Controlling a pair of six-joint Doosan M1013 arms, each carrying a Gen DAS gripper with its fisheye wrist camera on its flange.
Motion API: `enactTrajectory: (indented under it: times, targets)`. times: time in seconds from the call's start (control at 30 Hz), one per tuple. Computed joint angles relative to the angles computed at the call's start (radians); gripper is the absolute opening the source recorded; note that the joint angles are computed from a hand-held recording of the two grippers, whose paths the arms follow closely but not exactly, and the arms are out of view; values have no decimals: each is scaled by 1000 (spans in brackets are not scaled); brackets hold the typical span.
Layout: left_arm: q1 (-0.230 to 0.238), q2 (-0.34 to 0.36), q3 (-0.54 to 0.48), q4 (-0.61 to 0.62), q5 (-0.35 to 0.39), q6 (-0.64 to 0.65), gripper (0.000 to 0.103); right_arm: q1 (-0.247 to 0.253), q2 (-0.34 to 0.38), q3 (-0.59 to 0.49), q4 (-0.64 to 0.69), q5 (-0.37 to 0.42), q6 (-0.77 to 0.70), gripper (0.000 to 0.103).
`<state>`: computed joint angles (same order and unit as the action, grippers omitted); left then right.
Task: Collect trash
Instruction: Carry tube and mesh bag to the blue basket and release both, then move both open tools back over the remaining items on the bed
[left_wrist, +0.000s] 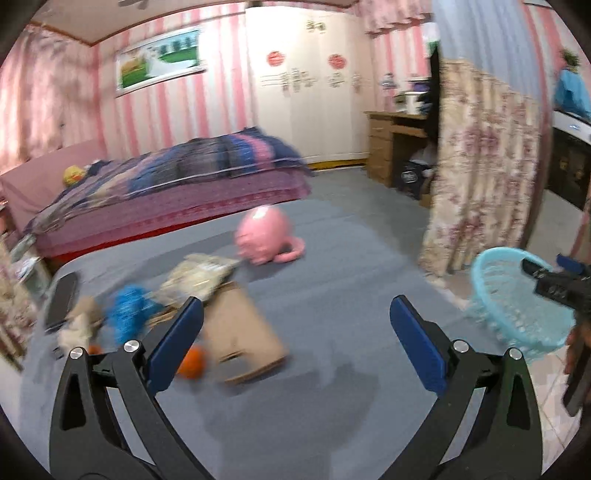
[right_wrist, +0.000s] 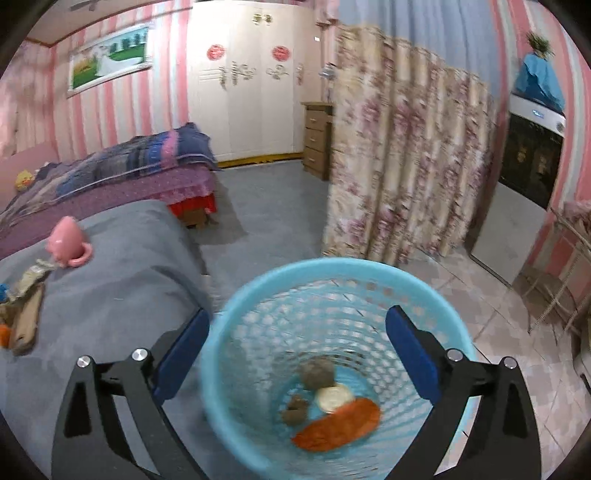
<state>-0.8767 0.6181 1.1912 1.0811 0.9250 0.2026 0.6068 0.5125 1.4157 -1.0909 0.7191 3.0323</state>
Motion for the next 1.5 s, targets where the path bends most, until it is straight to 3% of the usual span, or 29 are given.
enactTrajectory:
  times: [0.27,0.53,0.8,1.0,1.17,1.33,1.43,1.5]
  targets:
    - [31,-95,185,48,59,-140,98,80,58,-119,46,-76,-82,94]
    - [86,-145,287,3,43,-224,98,138,149,-280,136,-100,-260,94]
    - [130,-179,355,-14,54,-267,98,156,239,-424,268,-114,-421,94]
    - [172,-178,377,-102,26,-242,97,156,275,-451,348,-84,-531,94]
    - [186,-181,380,-105,9,-280,97,155,280,-443,328,-76,-517,94]
    - [201,-170,365,-110,46,-304,97,151,288,-455,383,-82,-548,95]
    - [210,-171,367,-121,49,-321,89,159,300,-473,360,-56,-562,99]
    - [216,-175,373,-137,23,-314,72,162,303,-477,350,-53,-568,99]
